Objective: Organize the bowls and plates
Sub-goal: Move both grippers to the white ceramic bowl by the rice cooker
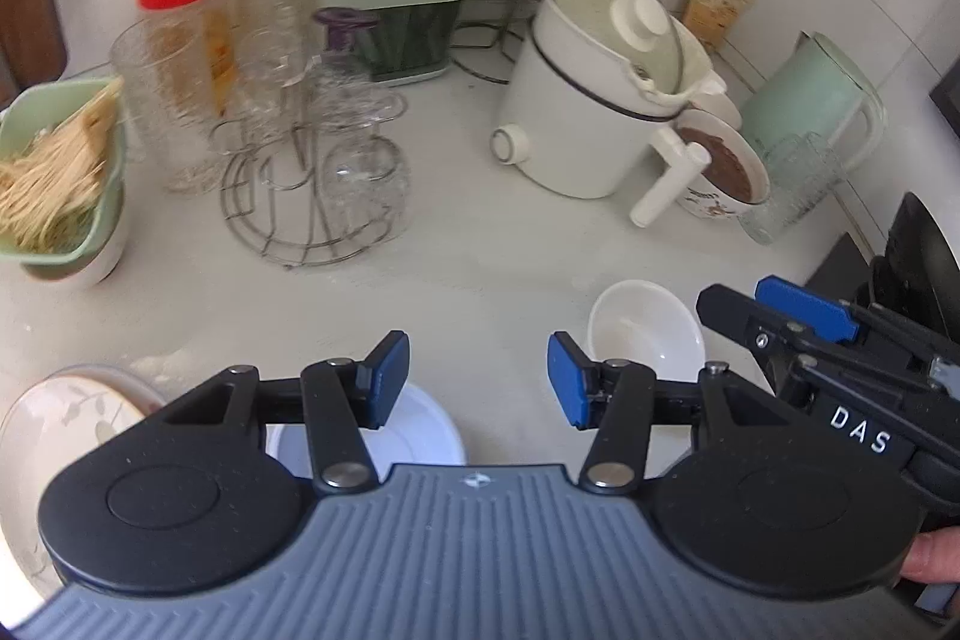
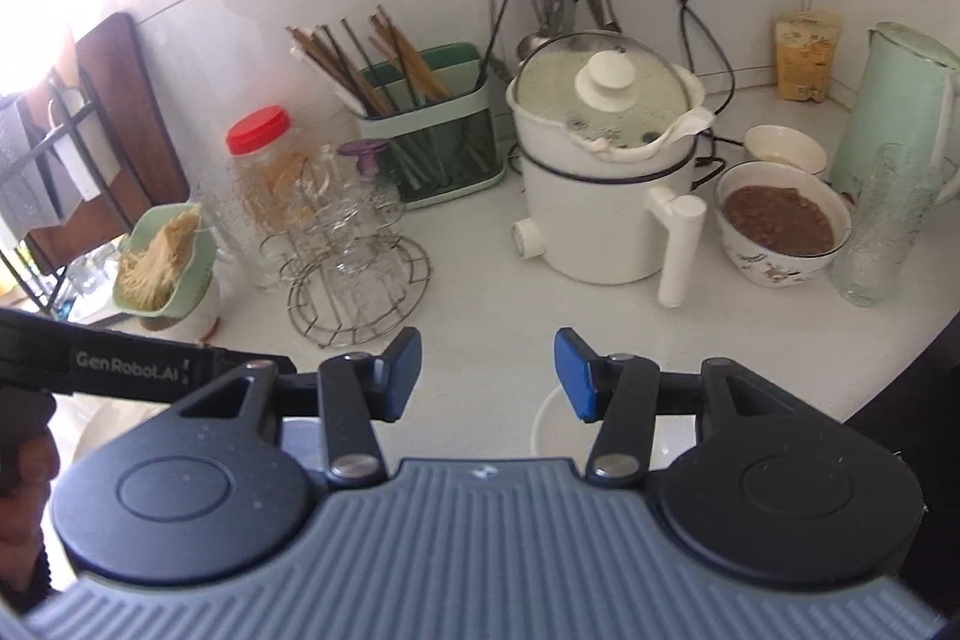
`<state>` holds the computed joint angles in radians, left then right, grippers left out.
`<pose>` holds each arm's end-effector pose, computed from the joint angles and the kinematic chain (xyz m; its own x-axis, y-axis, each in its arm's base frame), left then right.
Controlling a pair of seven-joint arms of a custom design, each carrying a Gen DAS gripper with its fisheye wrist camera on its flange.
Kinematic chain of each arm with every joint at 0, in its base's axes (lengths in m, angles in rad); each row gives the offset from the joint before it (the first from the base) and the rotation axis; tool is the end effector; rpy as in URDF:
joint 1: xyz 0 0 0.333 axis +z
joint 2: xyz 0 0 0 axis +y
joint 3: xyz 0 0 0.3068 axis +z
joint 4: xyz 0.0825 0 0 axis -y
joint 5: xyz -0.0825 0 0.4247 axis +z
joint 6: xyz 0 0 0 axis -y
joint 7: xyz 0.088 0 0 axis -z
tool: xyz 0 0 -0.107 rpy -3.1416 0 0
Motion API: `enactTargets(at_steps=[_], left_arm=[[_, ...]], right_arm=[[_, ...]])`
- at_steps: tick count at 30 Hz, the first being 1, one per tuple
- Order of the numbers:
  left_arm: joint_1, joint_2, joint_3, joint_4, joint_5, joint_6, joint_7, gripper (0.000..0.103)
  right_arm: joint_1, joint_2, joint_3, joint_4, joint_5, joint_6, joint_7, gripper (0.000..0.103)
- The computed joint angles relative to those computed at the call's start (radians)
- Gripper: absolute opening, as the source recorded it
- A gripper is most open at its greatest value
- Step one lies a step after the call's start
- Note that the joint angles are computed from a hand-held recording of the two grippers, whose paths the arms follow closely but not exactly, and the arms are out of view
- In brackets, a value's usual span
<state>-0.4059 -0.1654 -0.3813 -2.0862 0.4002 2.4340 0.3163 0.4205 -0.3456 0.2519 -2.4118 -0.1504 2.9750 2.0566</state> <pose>0.4106 -0.4233 0.5241 0.1341 -0.9576 0.2548 -0.8121 -0.2536 -0.5255 0.4007 0.3426 0.5164 0.4103 -0.8970 -0.1644 -0.6219 -0.1434 -0.7699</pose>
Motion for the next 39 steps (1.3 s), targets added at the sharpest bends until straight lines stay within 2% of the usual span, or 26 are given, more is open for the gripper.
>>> enactTargets(at_steps=[3,6,12,17,22,25,27,32,36,39], left_arm=[[-0.003,0.038,-0.003,0.035,0.019,0.001,0.015,0.057],[-0.009,0.089,0.013,0.06,-0.006,0.047,0.047,0.057],[-0.027,0.211,0.045,0.152,0.009,0.071,0.107,0.057],[-0.046,0.293,0.072,0.217,-0.008,0.083,0.162,0.057],[-0.061,0.371,0.089,0.284,-0.06,0.086,0.228,0.057],[-0.071,0.417,0.102,0.327,-0.072,0.095,0.26,0.057],[-0.092,0.459,0.117,0.381,-0.054,0.058,0.259,0.057],[-0.118,0.552,0.131,0.492,-0.055,0.016,0.322,0.057],[-0.132,0.605,0.144,0.543,-0.073,-0.005,0.348,0.057],[-0.129,0.63,0.144,0.556,-0.107,-0.013,0.371,0.057]], right_arm=[[-0.033,-0.013,0.014,-0.014,-0.016,0.006,0.04,0.052],[-0.065,-0.019,0.026,-0.024,-0.029,0.0,0.083,0.052],[-0.169,0.004,0.084,-0.003,-0.147,-0.014,0.216,0.052],[-0.207,0.029,0.093,-0.002,-0.236,-0.007,0.286,0.052],[-0.194,0.055,0.068,-0.005,-0.279,-0.018,0.32,0.052],[-0.209,0.074,0.067,-0.001,-0.318,-0.019,0.358,0.052],[-0.216,0.093,0.07,0.013,-0.354,-0.045,0.388,0.052],[-0.176,0.153,0.014,0.037,-0.343,-0.082,0.426,0.052],[-0.109,0.195,-0.058,0.041,-0.214,-0.084,0.358,0.052],[-0.081,0.213,-0.085,0.033,-0.129,-0.082,0.314,0.052]])
